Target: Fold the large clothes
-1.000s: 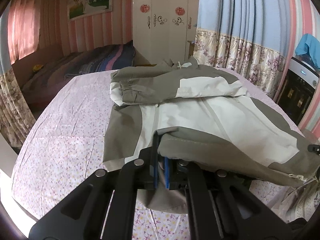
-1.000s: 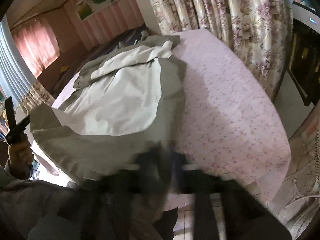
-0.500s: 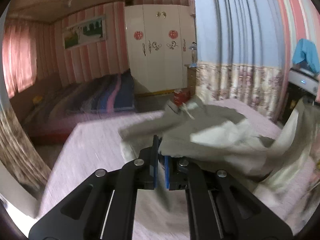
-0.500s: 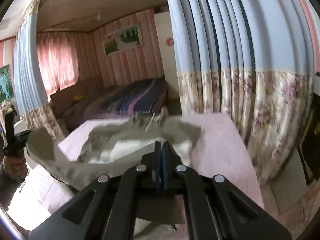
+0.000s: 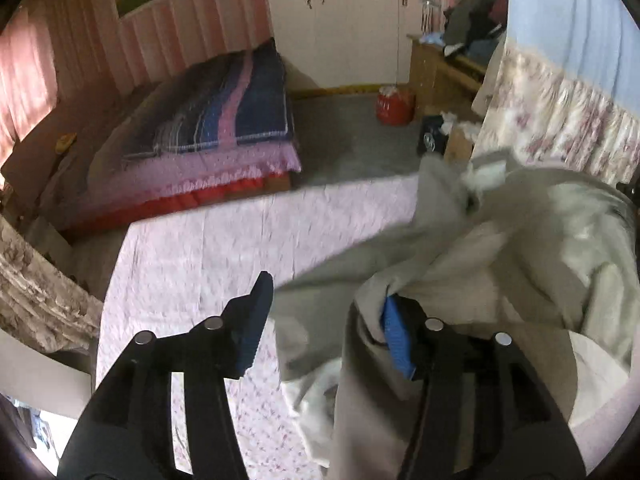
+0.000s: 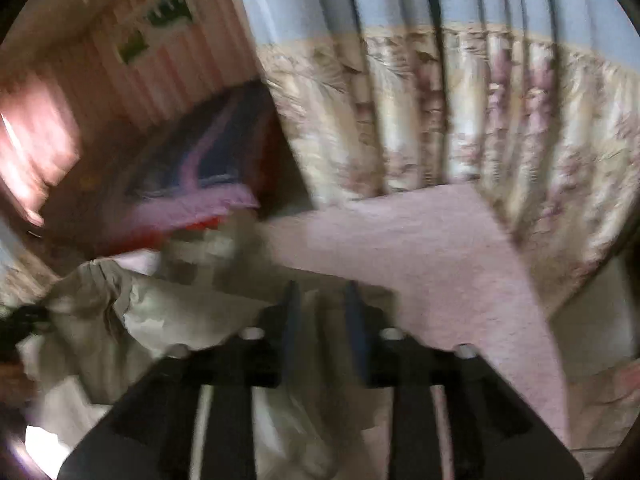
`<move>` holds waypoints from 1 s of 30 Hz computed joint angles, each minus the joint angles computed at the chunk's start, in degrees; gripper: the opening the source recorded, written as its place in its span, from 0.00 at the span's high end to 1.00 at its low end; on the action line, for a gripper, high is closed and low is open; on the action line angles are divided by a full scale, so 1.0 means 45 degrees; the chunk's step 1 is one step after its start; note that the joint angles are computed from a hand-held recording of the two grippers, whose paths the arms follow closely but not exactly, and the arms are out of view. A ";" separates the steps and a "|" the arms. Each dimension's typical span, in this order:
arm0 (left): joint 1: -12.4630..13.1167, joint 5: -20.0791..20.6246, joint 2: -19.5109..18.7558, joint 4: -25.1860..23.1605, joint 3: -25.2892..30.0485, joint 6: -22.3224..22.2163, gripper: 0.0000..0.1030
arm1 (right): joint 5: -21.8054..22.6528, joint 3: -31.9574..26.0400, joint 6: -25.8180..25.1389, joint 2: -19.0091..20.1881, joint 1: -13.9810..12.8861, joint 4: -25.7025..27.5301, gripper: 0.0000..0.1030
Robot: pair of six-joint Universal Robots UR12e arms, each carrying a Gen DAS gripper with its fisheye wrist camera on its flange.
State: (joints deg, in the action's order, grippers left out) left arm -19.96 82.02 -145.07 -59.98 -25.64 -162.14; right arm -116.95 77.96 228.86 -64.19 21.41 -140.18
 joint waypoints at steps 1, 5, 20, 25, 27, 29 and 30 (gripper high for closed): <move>0.0022 -0.0054 0.0216 0.0230 -0.0499 0.0315 0.46 | 0.0095 0.0266 -0.0252 -0.0091 0.0034 -0.0507 0.45; 0.0277 -0.0553 0.1261 0.0770 -0.2607 0.0999 0.40 | -0.0448 0.0970 -0.0893 -0.0492 0.0382 -0.1165 0.42; 0.0241 -0.1199 0.3009 0.1639 -0.5394 0.0097 0.34 | -0.0577 0.0889 -0.1771 -0.0491 0.1136 -0.1284 0.40; -0.0054 -0.0343 0.3317 0.1775 -0.6441 0.0189 0.40 | 0.0047 0.0389 -0.1827 -0.0165 0.1044 -0.0829 0.40; -0.0142 0.0010 0.3205 0.1828 -0.6496 0.0114 0.48 | 0.0521 0.0251 -0.1692 -0.0030 0.0925 -0.0780 0.40; -0.0186 0.0203 0.3096 0.1924 -0.6497 0.0048 0.60 | 0.1049 0.0148 -0.1504 0.0078 0.0796 -0.0750 0.40; -0.0203 0.0255 0.3049 0.1953 -0.6483 0.0039 0.69 | 0.1230 0.0080 -0.1497 0.0145 0.0750 -0.0738 0.40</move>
